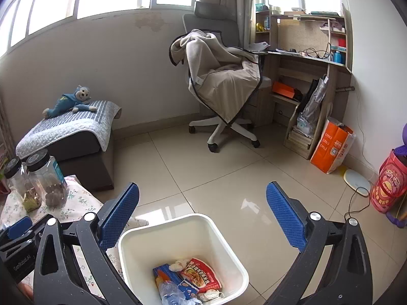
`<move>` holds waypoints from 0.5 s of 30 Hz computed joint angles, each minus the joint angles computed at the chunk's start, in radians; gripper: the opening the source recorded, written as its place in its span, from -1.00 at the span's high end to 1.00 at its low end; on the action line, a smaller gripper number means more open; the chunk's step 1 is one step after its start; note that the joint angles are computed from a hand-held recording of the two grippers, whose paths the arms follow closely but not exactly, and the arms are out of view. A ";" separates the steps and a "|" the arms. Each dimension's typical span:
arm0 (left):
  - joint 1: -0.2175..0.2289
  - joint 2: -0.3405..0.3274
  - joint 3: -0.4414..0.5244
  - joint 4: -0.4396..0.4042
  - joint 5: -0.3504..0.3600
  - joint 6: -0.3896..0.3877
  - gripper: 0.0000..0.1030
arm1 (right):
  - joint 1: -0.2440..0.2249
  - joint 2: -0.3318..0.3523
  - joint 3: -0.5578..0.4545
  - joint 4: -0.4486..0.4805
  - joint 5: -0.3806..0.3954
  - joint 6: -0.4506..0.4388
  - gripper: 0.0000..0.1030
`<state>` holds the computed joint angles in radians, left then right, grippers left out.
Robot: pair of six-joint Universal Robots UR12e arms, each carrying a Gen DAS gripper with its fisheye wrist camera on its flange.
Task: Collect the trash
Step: 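Move both tools back over the table toward the paper cup and peel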
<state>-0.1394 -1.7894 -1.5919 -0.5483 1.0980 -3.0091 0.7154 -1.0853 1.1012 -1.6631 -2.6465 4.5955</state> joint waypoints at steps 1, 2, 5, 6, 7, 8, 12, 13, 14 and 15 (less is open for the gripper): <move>0.006 0.000 0.001 -0.001 0.004 -0.002 -0.52 | 0.002 0.011 -0.014 -0.008 -0.001 -0.026 -0.86; 0.011 -0.002 0.004 -0.002 0.014 -0.004 -0.54 | 0.003 0.022 -0.028 -0.023 0.001 -0.053 -0.86; 0.028 -0.002 0.008 -0.006 0.027 -0.010 -0.59 | 0.006 0.055 -0.068 -0.066 0.016 -0.134 -0.86; 0.034 -0.002 0.008 -0.001 0.035 -0.007 -0.61 | 0.007 0.066 -0.083 -0.079 0.020 -0.157 -0.86; 0.037 -0.002 0.007 0.005 0.053 -0.004 -0.62 | 0.008 0.077 -0.099 -0.093 0.023 -0.182 -0.86; 0.041 -0.003 0.008 0.007 0.068 -0.004 -0.62 | 0.008 0.089 -0.115 -0.102 0.026 -0.203 -0.86; 0.065 -0.006 0.011 0.000 0.098 0.001 -0.64 | 0.011 0.135 -0.178 -0.149 0.049 -0.287 -0.86; 0.071 -0.008 0.014 -0.005 0.113 0.002 -0.64 | 0.011 0.150 -0.198 -0.158 0.057 -0.307 -0.86; 0.078 -0.010 0.017 -0.014 0.121 0.002 -0.64 | 0.011 0.163 -0.218 -0.166 0.067 -0.327 -0.86; 0.085 -0.012 0.020 -0.022 0.127 0.002 -0.64 | 0.011 0.176 -0.236 -0.177 0.079 -0.349 -0.86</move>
